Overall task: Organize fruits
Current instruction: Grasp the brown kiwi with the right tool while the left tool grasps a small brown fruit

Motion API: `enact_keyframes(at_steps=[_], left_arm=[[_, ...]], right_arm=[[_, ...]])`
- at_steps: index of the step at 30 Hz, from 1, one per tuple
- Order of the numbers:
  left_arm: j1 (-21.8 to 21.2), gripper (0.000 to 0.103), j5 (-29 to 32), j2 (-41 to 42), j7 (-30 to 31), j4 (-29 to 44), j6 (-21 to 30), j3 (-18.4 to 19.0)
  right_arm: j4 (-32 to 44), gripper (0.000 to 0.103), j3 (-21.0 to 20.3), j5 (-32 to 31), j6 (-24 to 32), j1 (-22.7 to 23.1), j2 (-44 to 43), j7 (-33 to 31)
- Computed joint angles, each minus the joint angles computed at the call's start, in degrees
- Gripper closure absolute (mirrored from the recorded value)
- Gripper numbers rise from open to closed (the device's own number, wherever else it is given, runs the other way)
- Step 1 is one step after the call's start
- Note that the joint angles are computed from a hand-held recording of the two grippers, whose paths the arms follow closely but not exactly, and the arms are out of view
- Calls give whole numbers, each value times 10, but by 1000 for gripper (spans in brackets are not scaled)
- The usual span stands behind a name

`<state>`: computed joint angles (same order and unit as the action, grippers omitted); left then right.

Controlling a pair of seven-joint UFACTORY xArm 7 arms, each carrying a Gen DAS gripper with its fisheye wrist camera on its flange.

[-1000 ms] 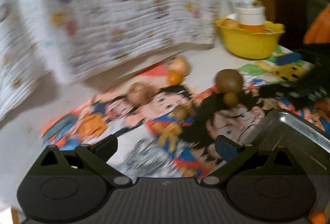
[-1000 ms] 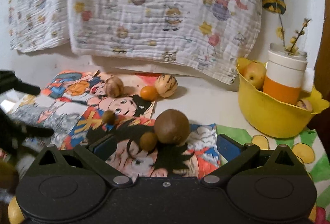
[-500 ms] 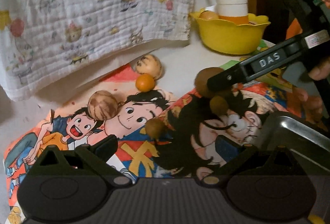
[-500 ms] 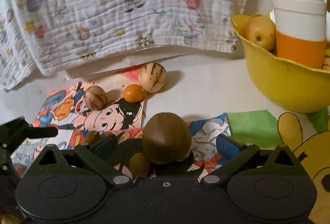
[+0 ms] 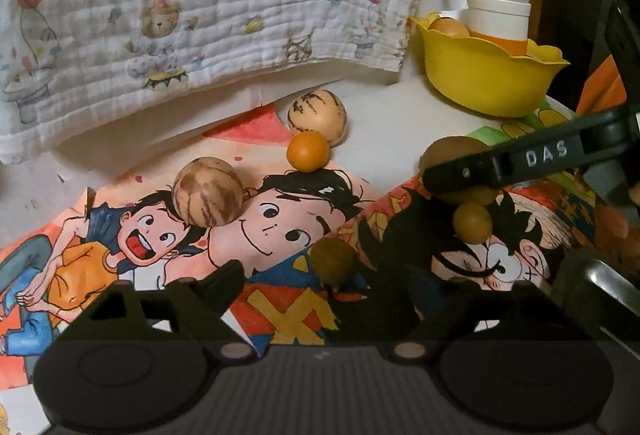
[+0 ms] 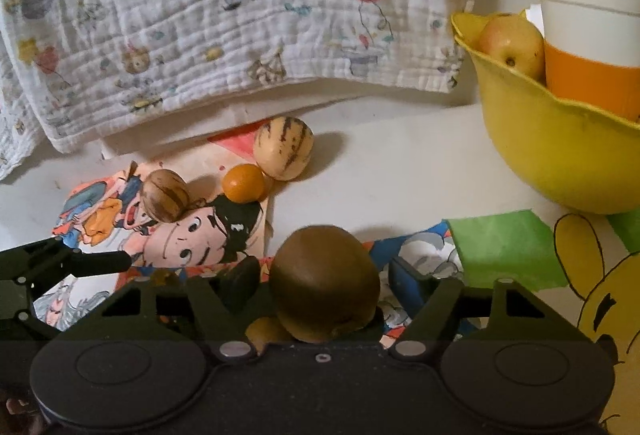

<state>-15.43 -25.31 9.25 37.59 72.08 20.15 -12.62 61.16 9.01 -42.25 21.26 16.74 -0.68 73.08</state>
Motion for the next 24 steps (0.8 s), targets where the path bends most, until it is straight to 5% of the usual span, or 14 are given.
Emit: enact_keyframes(at_steps=[3,8,15,24], left_arm=[[-5,25,14,9,-14,7,-4,2],[-4,39,25,20,-17,15,-11,-5],[2,73,2,21,4,20,-2,-15],[-10,74,27,-1,-43,12,9,-4]], right_arm=[[3,42,0,-11,4,2,4,3],[4,43,-2,-12,4,5,5,-16],[-1,43,-3,-30,-7,2,3,-8],[-22,44,-3,-60,-50,-11,-13,34]])
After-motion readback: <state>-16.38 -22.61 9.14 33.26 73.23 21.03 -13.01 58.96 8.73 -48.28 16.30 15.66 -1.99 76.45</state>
